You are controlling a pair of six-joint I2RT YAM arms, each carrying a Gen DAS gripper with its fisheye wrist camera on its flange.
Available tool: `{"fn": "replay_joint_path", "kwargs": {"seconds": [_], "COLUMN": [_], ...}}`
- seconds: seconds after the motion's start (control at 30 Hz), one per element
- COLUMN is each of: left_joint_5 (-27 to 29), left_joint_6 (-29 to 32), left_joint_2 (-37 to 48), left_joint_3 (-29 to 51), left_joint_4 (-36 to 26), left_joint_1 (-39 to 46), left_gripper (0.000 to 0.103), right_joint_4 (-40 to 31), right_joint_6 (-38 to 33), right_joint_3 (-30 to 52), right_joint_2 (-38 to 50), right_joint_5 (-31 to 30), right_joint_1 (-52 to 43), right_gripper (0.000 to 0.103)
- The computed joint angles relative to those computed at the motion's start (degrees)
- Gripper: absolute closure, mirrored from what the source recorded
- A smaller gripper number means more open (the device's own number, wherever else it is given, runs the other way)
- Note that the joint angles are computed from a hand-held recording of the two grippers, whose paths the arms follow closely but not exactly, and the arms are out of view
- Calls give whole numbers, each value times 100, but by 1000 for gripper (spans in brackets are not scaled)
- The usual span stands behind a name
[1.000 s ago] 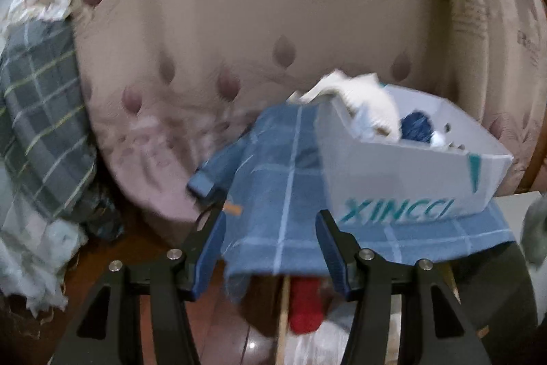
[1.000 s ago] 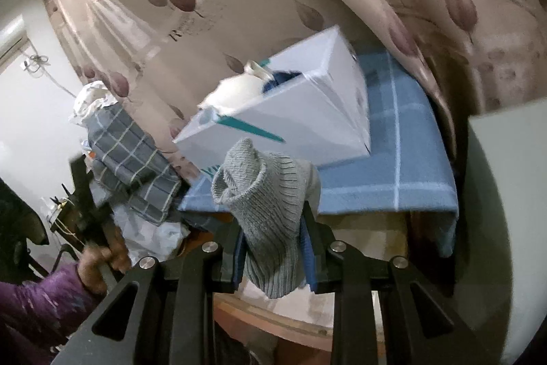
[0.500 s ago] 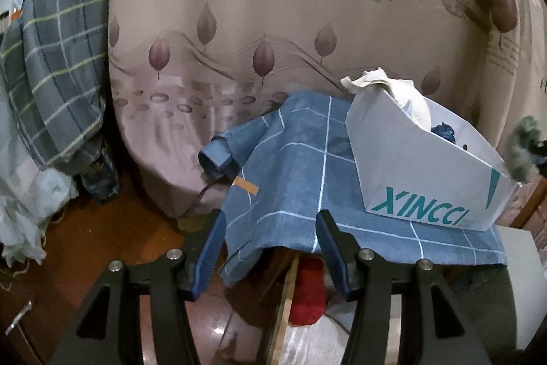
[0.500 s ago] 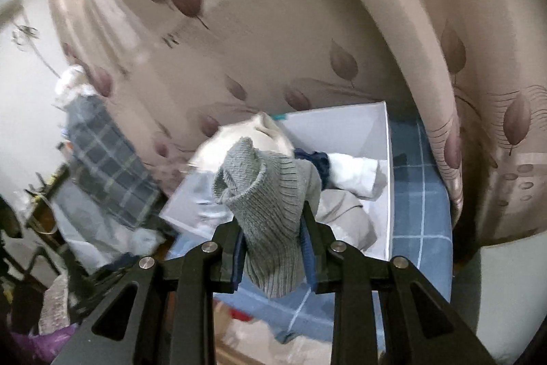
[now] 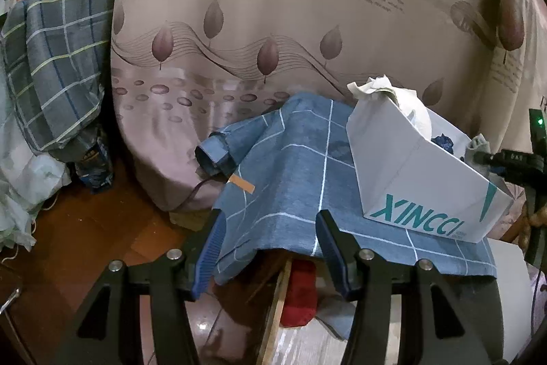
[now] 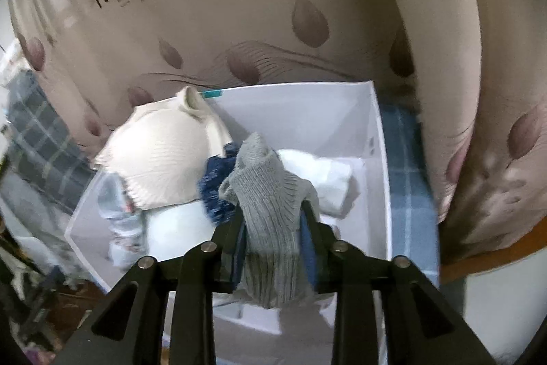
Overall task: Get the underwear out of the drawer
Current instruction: 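Carry the grey underwear over the box and open the right gripper, then reach the right gripper into the drawer toward the red underwear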
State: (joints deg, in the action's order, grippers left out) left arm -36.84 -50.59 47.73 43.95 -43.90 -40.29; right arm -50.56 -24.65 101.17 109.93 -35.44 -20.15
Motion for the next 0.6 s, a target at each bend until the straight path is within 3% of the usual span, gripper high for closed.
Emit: {"fn": "replay_joint_path", "kwargs": {"seconds": [0.03, 0.07, 0.17, 0.2, 0.23, 0.3, 0.33, 0.4, 0.43, 0.5, 0.6], "left_joint_5": [-28, -55, -8, 39, 110, 287, 388, 499, 485, 416, 239], "left_joint_6": [7, -3, 10, 11, -1, -42, -56, -104, -148, -198, -194], "left_joint_2": [29, 54, 78, 56, 36, -18, -64, -168, -194, -199, -214], "left_joint_3": [16, 27, 26, 10, -1, -31, -62, -115, -118, -89, -36], "left_joint_4": [-11, -22, 8, 27, 32, 41, 72, 105, 86, 23, -105], "left_joint_1": [-27, -65, -42, 1, 65, 230, 325, 417, 399, 320, 174], "left_gripper": [47, 47, 47, 46, 46, 46, 46, 46, 46, 46, 46], "right_joint_4": [128, 525, 924, 423, -509, -1781, -2085, -1690, -1320, -450, 725], "right_joint_6": [25, 118, -31, -598, -1613, -3279, -3846, -3933, -3806, -3262, -2498], "right_joint_3": [-129, -526, -1378, -1502, -1533, -1937, -2406, -3537, -4113, -4999, -5699], "right_joint_2": [-111, -445, -1354, -1612, -1796, -2213, -2565, -3262, -3521, -3762, -3489], "right_joint_5": [-166, -375, -1422, -1980, -2389, -2500, -2141, -1240, -795, 61, 877], "right_joint_1": [-80, -196, -620, -802, -935, -1015, -886, -347, 23, 814, 1910], "right_gripper": [65, 54, 50, 50, 50, 51, 51, 52, 52, 64, 66]}}
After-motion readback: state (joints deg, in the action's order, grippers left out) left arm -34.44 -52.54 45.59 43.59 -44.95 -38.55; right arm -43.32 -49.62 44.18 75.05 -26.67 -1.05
